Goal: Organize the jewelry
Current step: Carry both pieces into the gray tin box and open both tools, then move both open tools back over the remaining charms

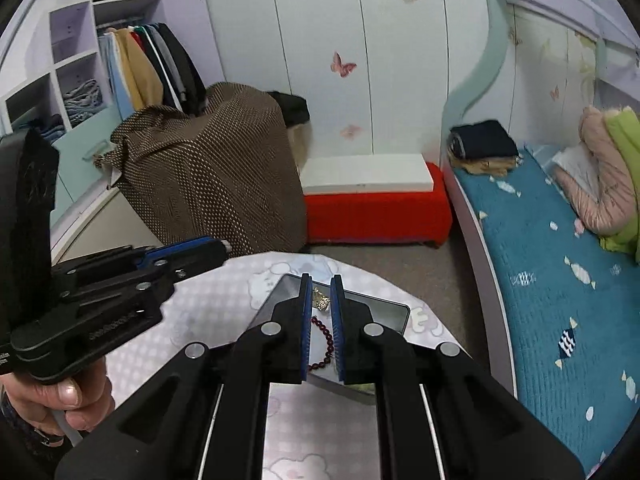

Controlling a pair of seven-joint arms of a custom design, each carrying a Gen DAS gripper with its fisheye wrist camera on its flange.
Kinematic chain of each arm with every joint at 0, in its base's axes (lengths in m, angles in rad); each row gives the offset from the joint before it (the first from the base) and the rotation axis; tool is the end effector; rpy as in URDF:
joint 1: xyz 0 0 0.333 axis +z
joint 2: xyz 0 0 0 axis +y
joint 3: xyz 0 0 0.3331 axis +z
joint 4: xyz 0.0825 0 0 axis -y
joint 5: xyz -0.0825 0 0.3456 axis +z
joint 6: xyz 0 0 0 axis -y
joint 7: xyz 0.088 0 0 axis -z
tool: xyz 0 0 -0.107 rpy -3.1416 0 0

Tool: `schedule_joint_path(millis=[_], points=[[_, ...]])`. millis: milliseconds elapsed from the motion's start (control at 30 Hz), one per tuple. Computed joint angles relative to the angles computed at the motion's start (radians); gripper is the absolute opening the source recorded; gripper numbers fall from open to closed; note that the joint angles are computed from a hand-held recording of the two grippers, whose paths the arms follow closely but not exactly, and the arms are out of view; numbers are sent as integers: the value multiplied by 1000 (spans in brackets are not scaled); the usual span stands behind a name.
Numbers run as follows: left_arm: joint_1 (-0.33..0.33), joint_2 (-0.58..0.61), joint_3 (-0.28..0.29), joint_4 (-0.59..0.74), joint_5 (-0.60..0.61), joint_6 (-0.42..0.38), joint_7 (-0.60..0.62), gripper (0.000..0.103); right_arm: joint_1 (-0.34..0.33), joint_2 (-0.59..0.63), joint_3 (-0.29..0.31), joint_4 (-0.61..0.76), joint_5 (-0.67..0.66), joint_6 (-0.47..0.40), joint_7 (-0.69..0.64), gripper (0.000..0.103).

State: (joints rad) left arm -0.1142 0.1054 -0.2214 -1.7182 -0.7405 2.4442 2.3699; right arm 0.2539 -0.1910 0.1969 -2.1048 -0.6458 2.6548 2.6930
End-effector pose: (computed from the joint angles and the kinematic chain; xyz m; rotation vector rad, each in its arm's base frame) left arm 0.5738 -0.1934 0.6149 -1.1492 2.4604 -1.2546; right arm 0.4457 0.2437 0.6097 -1.4968 1.8248 -0.6674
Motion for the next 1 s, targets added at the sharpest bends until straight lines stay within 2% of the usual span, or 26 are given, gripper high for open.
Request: schedule_joint_path(millis=[133, 333, 367, 400, 433, 467, 500, 533, 600, 633, 667, 733, 900, 1000], points=[[-15, 60, -10, 55, 74, -30, -68, 11, 4, 21, -20, -3, 52, 7, -28, 8], [-7, 90, -25, 73, 104, -48, -108, 12, -2, 22, -28, -22, 88, 37, -16, 11], [-6, 97, -26, 81, 111, -50, -112, 18, -1, 22, -31, -24, 98, 41, -21, 12], [-6, 96, -26, 77, 117, -39, -117, 30, -1, 21, -34, -28, 110, 48, -25, 13], [-5, 94, -26, 72, 121, -27, -122, 38, -4, 18, -36, -36, 117, 59, -18, 15], [-6, 88, -26, 62, 125, -6, -128, 55, -7, 18, -35, -36, 120, 60, -17, 20], [-5, 80, -27, 50, 121, 14, -127, 67, -12, 14, -34, -38, 116, 60, -12, 22], [-2, 71, -28, 36, 114, 36, -119, 73, -15, 11, -31, -41, 111, 61, -4, 28], [-7, 54, -20, 6, 135, 96, -143, 85, -28, 2, -22, -48, 93, 59, 29, 51], [-5, 49, -18, -2, 137, 111, -151, 89, -38, -7, -14, -52, 71, 52, 61, 74], [3, 40, -18, -12, 114, 122, -142, 94, -49, -16, -5, -59, 42, 52, 98, 90], [10, 22, -14, -34, 96, 149, -134, 94, -68, -30, 12, -65, -8, 44, 164, 94], [-2, -53, 9, -157, 156, 326, -153, 98, -68, -44, 30, -63, -44, 31, 218, 95], [-8, -97, 24, -226, 195, 402, -178, 98, -62, -47, 36, -56, -61, 17, 231, 95]])
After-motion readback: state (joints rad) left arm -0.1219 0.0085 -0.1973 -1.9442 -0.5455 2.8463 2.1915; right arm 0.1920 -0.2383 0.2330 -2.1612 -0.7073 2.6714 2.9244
